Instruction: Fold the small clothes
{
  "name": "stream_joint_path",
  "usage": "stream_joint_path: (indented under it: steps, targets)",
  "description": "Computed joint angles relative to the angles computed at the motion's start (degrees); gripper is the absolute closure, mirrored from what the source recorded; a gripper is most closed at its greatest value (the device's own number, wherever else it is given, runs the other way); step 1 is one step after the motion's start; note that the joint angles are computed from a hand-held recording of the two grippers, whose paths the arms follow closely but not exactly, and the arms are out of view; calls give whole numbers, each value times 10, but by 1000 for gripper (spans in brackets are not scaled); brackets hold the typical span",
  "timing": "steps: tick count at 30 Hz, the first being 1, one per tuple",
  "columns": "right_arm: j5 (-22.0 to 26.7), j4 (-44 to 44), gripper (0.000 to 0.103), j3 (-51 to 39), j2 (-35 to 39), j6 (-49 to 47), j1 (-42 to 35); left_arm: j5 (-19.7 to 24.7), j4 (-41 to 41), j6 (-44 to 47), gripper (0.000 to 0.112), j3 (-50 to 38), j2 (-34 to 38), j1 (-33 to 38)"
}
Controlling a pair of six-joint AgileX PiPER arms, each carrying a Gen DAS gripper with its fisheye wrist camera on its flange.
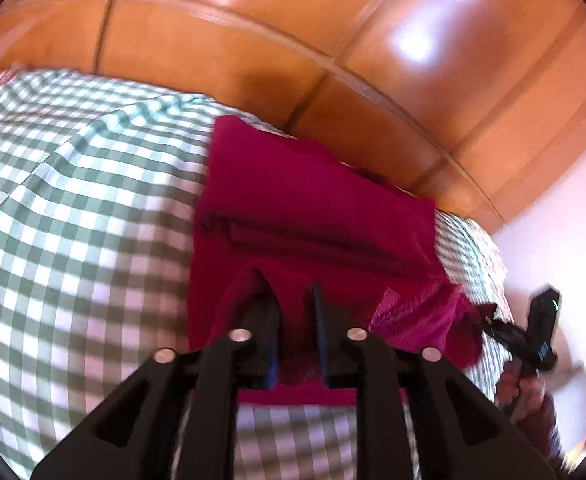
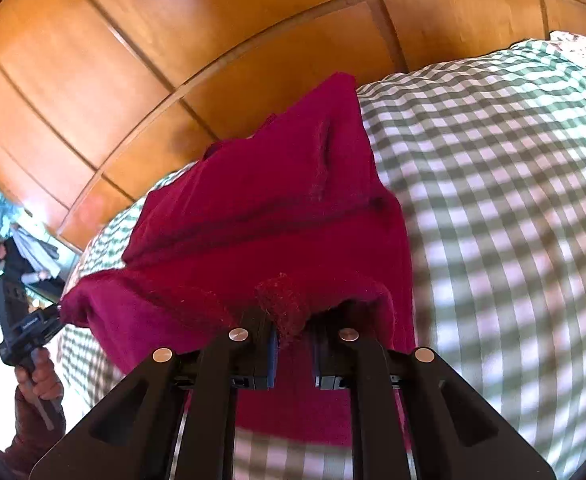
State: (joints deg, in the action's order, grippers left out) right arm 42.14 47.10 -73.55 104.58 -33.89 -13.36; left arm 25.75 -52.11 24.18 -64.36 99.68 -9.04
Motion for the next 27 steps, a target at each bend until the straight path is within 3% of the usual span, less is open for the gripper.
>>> stream_joint_path:
  steps: [1, 2, 3, 4, 6, 10, 13, 15, 16, 18, 19, 20, 23, 27]
  targets:
    - [4, 18, 61, -3, 4, -11, -7, -3, 17, -25, 71, -11, 7, 2]
    - [7, 40, 26, -6, 7, -22, -14, -24, 18, -32, 47, -6, 6, 3]
    - [-7, 68, 15, 5, -2, -34, -22, -48, 16, -34, 43, 10, -3, 5]
    - [-11, 89, 13, 14, -9, -48, -31, -49, -7, -14, 43, 18, -5, 12]
    - [0, 105, 13, 25, -17, -67, -50, -27, -86, 68, 43, 51, -12, 42]
    - [-12, 99, 13, 106, -57, -112, -85, -35, -146, 187, 44, 134, -39, 49]
    - [-35, 102, 14, 179, -83, -156, -92, -48, -179, 252, 55, 180, -44, 24]
    - [-65, 114, 22, 207, -80, -179, -75, -69, -166, 245, 71, 185, -35, 1]
    - [-92, 116, 34, 213, -75, -182, -58, -84, -149, 222, 73, 179, -25, -12]
    - [-129, 110, 50, 208, -63, -170, -32, -92, -126, 194, 91, 171, -17, -23]
    - [-137, 97, 65, 197, -52, -153, -22, -87, -115, 178, 93, 165, -14, -24]
    - [-135, 87, 73, 192, -51, -142, -18, -86, -123, 182, 95, 167, -17, -25]
    - [-130, 55, 81, 192, -71, -127, -8, -87, -151, 221, 99, 200, -48, -26]
    - [-77, 45, 82, 225, -118, -162, -38, -56, -217, 310, 112, 268, -87, 1]
